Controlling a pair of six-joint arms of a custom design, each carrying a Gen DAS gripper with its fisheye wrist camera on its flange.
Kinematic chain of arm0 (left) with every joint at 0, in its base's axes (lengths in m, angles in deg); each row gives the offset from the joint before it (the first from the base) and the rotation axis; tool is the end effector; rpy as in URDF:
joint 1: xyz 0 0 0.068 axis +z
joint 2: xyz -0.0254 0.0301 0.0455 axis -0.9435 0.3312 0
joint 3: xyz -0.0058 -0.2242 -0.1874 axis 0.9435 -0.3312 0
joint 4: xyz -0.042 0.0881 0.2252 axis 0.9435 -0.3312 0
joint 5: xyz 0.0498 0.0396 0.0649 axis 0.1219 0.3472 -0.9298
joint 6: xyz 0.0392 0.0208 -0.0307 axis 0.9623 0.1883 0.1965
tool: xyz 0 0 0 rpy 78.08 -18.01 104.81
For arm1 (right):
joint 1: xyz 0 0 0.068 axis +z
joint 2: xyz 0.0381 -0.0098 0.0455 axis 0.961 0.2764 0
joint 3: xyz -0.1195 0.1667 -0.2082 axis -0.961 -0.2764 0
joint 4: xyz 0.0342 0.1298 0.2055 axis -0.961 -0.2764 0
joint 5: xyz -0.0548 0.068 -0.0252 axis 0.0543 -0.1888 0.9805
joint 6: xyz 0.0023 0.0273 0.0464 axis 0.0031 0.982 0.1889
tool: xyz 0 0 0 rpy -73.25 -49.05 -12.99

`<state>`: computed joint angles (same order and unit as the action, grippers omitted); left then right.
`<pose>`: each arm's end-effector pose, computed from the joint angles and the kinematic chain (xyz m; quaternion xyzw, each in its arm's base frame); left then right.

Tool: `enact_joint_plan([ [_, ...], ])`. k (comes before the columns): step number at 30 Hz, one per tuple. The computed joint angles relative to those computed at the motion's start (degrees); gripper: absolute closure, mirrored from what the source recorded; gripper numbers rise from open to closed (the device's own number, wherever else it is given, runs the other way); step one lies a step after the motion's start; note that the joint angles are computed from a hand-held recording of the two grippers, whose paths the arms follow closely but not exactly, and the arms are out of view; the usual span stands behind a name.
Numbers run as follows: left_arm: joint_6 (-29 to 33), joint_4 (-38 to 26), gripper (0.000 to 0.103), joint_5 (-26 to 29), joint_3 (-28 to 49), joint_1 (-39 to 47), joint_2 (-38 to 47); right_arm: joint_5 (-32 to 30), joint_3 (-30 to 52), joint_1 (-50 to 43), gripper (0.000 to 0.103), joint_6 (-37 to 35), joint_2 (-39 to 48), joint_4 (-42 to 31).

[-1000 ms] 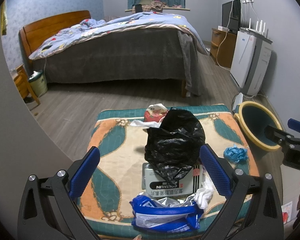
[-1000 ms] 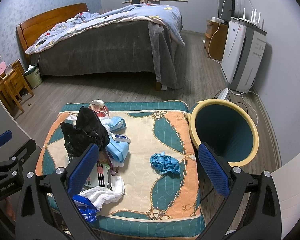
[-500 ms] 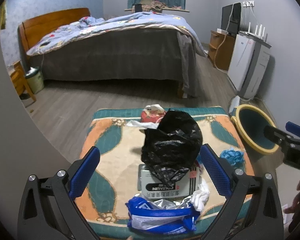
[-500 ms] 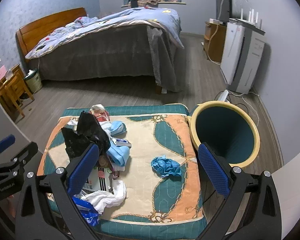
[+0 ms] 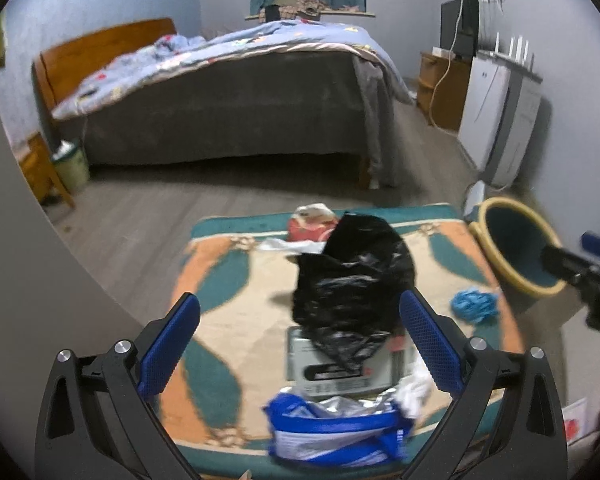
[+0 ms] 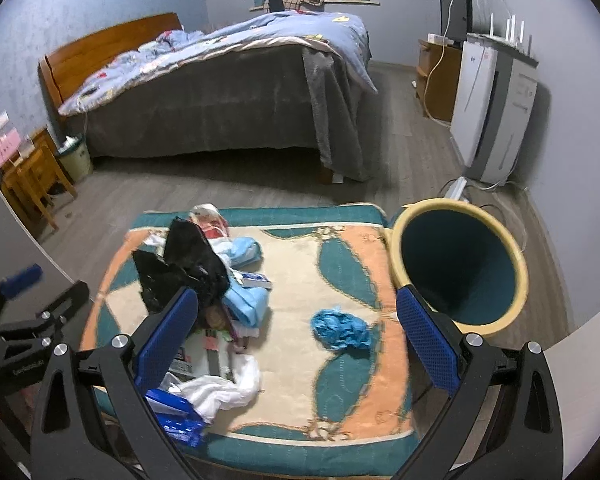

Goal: Collect trash
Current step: 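Grasp the black plastic bag with the left tool while the right tool grasps the blue glove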

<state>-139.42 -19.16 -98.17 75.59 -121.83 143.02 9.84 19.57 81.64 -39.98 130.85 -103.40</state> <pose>0.2406 -0.2620 0.3225 -0.0617 0.9171 0.0588 0.3894 0.2950 0.0436 0.3501 -0.1093 0.9197 0.0632 0.3719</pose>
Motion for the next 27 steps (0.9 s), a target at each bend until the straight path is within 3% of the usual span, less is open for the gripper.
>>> enact_joint_plan([
  [3,-1.9,-1.7,0.004,0.1,0.1,0.7,-0.3,1.1,0.3,-0.2,0.005,-2.4,0.0,1.0],
  [8,-1.8,1.0,0.004,2.4,-3.0,3.8,-2.2,1.6,5.9,-2.6,0.005,-2.4,5.7,-1.9],
  [20,12.7,10.9,0.008,8.2,-0.7,9.6,3.1,-1.9,12.9,-4.2,0.005,-2.0,17.6,-4.3],
  [24,16.7,11.4,0.022,9.9,2.3,10.6,7.3,-3.7,13.5,-5.1,0.005,-2.8,20.0,-3.9],
  [27,16.7,11.8,0.026,13.4,2.5,12.0,9.4,-4.3,14.1,-5.6,0.006,-4.0,21.8,-4.7],
])
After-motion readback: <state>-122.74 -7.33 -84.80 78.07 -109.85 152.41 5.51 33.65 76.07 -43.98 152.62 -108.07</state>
